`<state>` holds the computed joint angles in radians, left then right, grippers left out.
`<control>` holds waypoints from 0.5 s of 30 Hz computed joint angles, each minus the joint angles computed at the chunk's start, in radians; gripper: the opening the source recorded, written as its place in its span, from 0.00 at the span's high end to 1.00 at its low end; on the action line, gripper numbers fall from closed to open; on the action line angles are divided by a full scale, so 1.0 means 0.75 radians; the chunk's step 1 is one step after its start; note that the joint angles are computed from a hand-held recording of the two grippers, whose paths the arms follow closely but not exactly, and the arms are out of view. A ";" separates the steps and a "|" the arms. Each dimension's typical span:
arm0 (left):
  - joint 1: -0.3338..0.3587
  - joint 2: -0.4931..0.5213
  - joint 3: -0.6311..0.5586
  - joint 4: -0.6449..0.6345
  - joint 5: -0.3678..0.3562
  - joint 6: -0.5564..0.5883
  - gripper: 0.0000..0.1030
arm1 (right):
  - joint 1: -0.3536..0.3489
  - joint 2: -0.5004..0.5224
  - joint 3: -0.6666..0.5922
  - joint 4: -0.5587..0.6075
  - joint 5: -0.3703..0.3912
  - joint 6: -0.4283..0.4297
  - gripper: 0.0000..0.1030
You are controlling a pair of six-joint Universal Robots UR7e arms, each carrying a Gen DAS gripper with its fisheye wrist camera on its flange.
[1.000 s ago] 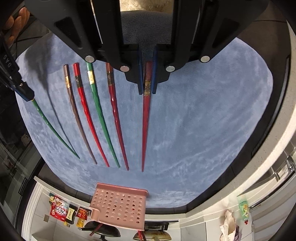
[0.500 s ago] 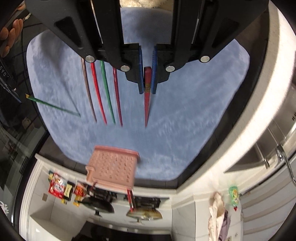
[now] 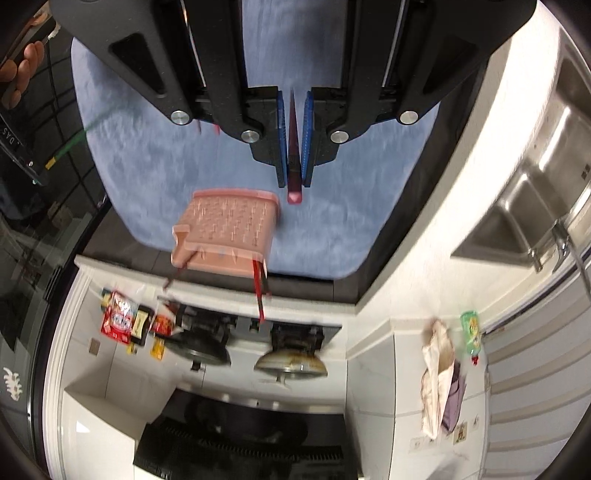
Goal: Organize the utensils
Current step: 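Lift and carry both chopsticks with both tools over the pink holder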
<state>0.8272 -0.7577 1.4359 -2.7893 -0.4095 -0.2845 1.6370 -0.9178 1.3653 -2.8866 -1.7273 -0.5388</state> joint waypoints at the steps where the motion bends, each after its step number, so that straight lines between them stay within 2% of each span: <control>1: 0.005 0.013 -0.035 -0.010 -0.005 0.029 0.93 | 0.005 0.014 -0.032 0.019 0.011 0.008 0.93; 7: 0.030 0.127 -0.330 -0.104 -0.075 0.287 0.93 | 0.056 0.170 -0.333 0.142 0.106 0.042 0.93; 10: 0.036 0.208 -0.527 -0.133 -0.117 0.418 0.93 | 0.076 0.265 -0.520 0.215 0.176 0.089 0.93; 12: 0.040 0.256 -0.636 -0.150 -0.144 0.483 0.93 | 0.087 0.343 -0.669 0.266 0.223 0.123 0.93; 15: 0.048 0.372 -0.879 -0.158 -0.169 0.600 0.93 | 0.110 0.492 -0.943 0.348 0.254 0.147 0.93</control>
